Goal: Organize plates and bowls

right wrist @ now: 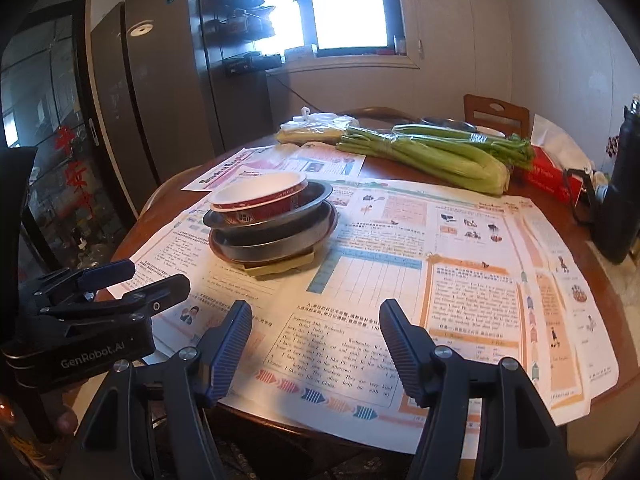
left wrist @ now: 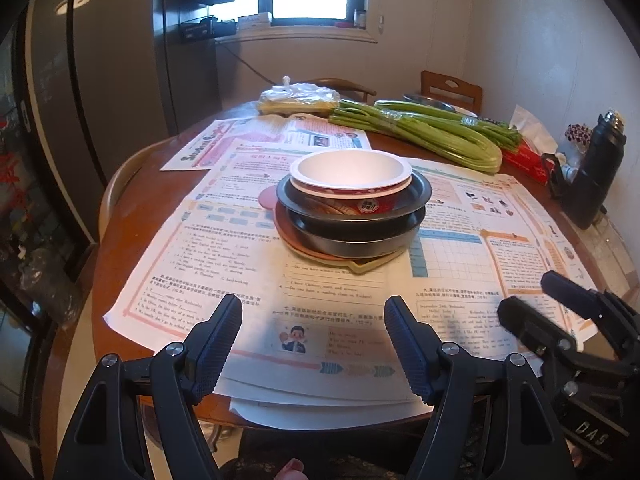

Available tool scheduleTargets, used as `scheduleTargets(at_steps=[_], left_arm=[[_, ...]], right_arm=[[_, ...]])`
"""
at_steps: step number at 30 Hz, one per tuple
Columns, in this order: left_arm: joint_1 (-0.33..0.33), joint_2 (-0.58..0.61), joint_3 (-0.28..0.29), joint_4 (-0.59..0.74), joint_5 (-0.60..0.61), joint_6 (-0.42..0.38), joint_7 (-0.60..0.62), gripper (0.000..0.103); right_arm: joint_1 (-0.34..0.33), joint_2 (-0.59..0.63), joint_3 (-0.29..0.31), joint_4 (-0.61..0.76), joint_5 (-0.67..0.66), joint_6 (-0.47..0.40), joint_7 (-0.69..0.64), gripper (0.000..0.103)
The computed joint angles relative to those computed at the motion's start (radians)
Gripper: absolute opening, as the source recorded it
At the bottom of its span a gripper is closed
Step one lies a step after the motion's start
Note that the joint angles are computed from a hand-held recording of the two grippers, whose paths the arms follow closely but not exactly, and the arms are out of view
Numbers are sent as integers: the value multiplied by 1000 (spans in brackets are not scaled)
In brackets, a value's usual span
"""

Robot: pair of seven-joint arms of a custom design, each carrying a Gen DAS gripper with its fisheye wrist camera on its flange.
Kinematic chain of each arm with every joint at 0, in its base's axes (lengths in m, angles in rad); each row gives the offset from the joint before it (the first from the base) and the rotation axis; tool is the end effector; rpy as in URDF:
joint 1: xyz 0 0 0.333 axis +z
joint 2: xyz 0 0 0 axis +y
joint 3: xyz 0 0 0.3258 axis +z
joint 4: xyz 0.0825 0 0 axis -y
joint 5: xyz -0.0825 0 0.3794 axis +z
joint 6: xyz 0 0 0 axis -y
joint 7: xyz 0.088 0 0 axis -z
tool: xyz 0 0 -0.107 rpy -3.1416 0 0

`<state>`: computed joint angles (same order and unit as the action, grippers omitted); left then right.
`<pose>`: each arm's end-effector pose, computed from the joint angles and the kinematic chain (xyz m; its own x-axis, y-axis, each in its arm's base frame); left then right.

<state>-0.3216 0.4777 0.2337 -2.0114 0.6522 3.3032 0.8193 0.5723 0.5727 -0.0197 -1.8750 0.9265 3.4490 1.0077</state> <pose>0.6294 -0.1332 0.3111 -0.1081 -0.9934 0.0371 -0.7043 0.0502 -0.7081 0.6046 0.2658 0.3110 0.1535 -0.9828 -0.1030 -0.6222 -0.0151 -0.7827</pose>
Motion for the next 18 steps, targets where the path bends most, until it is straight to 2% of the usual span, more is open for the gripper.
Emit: scheduleTargets(at_steps=[18], left_arm=[[33, -1, -35, -5, 2, -8, 11, 75]], right_arm=[[123, 11, -137, 10, 17, -62, 38, 66]])
